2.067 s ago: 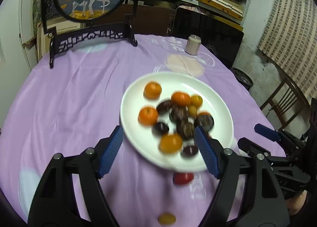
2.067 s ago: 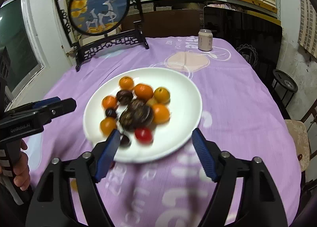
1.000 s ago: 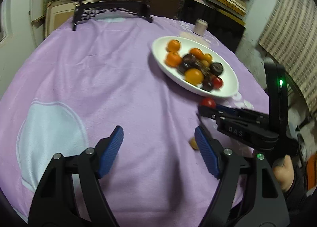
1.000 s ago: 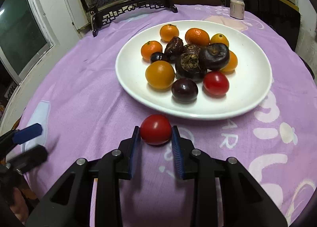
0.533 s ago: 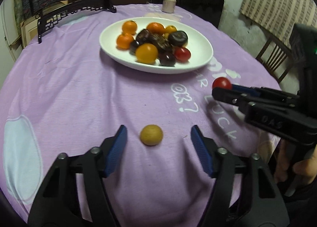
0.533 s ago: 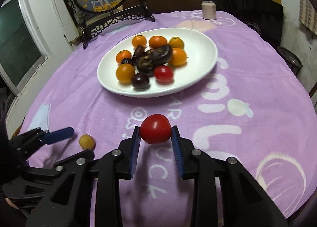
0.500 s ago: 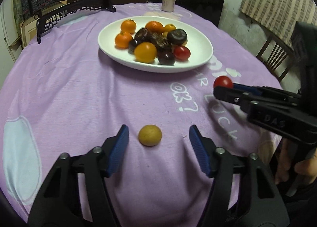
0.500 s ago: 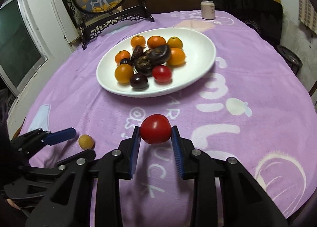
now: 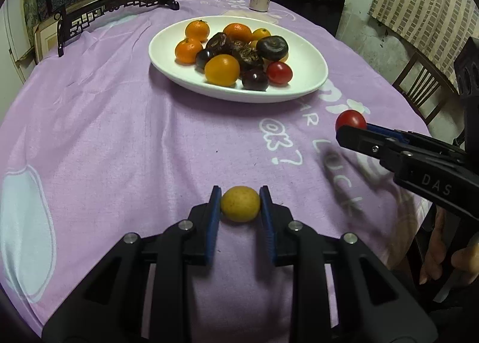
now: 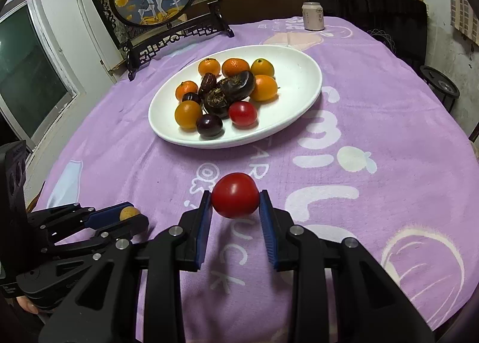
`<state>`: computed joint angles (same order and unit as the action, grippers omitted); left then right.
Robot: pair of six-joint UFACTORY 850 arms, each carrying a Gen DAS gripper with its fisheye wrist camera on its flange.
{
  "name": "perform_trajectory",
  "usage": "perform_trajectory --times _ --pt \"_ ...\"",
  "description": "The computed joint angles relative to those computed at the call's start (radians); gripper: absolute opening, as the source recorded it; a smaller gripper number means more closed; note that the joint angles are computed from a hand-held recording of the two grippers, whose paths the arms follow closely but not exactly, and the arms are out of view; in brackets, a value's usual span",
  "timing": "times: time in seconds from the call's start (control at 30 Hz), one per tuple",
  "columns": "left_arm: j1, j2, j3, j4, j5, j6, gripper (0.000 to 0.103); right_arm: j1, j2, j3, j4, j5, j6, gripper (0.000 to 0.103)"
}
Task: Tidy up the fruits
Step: 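Grasp a red tomato with the right tool while the left tool grasps a small yellow fruit, then lower the tomato and yellow fruit onto the white plate and open both tools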
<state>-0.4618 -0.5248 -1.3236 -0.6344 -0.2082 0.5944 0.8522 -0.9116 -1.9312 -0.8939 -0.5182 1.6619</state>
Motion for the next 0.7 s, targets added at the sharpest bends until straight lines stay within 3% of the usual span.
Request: perform_trajectory --times 0.27,0.43,0.7 --pt "0.016 0.007 -0.019 -0.073 -0.029 0.063 0.026 -0.004 0.003 -0.008 0.005 0.018 -0.022 0.032" --pt "0.025 -0.008 -0.078 -0.028 -0.023 0.020 0.026 -0.012 -0.009 -0.041 0.031 0.026 -0.080 0.032" --pt "0.031 -0.158 -0.395 0.366 -0.074 -0.394 0.026 -0.067 -0.108 -0.266 0.083 -0.050 -0.257 0.032"
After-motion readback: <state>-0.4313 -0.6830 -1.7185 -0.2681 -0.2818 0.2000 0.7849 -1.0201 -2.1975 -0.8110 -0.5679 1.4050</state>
